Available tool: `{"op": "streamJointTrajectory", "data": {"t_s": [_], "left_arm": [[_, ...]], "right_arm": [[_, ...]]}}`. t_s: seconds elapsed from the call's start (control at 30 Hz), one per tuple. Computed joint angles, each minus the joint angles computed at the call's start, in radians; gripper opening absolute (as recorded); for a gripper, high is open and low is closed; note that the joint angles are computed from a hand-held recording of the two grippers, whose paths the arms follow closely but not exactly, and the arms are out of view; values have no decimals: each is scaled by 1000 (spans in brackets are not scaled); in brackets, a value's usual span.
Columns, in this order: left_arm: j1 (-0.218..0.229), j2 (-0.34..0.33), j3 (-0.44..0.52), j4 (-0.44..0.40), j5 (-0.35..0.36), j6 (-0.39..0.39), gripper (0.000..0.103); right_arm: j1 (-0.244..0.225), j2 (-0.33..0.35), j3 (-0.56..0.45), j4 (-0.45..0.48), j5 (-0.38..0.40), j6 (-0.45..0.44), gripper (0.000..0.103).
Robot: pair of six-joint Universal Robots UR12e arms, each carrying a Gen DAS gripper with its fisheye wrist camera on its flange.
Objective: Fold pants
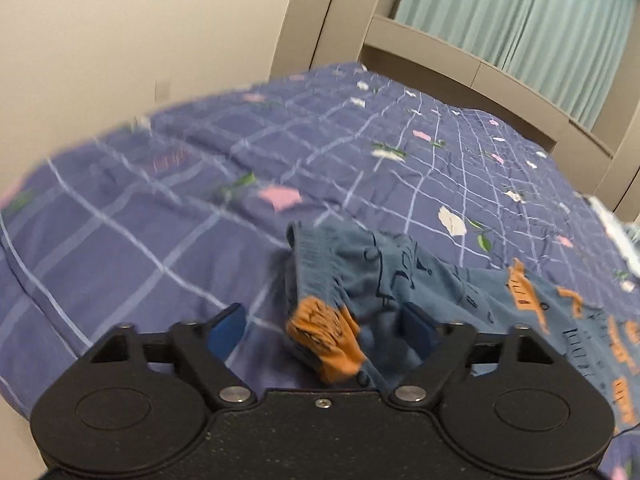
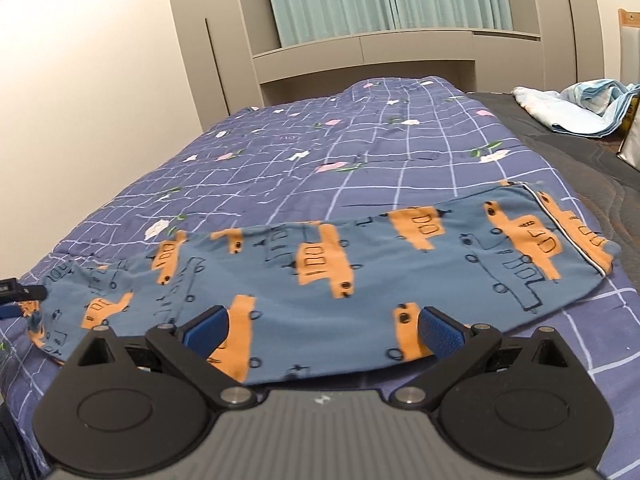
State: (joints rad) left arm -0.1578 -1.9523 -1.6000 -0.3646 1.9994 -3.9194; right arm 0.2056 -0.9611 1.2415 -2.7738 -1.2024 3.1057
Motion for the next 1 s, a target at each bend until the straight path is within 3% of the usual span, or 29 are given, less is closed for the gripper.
{"op": "streamJointTrajectory", "data": {"t_s": [0.1,0.2,0.47,0.67,0.83,0.9,0.97,1.0], "left_arm": [[1,-5,0,12,-11,-15,54],[-9,-7,10,-6,22,-11,21],[-49,6,14,72,154,72,16],[-60,14,13,49,188,106,16],[-56,3,26,-39,161,87,22],[-60,-1,34,-60,177,84,38],[-65,-4,38,-58,195,85,76],[-71,-8,43,-56,219,87,79]], "right_arm": [[3,-6,6,6,-1,-7,103],[6,-10,10,13,-6,-13,103],[5,-16,21,7,-10,-2,103],[-1,-15,27,5,-9,15,103],[-5,-12,30,-2,-10,34,103],[-9,-13,33,-8,-10,39,103],[-12,-13,35,-18,-14,44,103],[-14,-12,36,-23,-15,48,103]]}}
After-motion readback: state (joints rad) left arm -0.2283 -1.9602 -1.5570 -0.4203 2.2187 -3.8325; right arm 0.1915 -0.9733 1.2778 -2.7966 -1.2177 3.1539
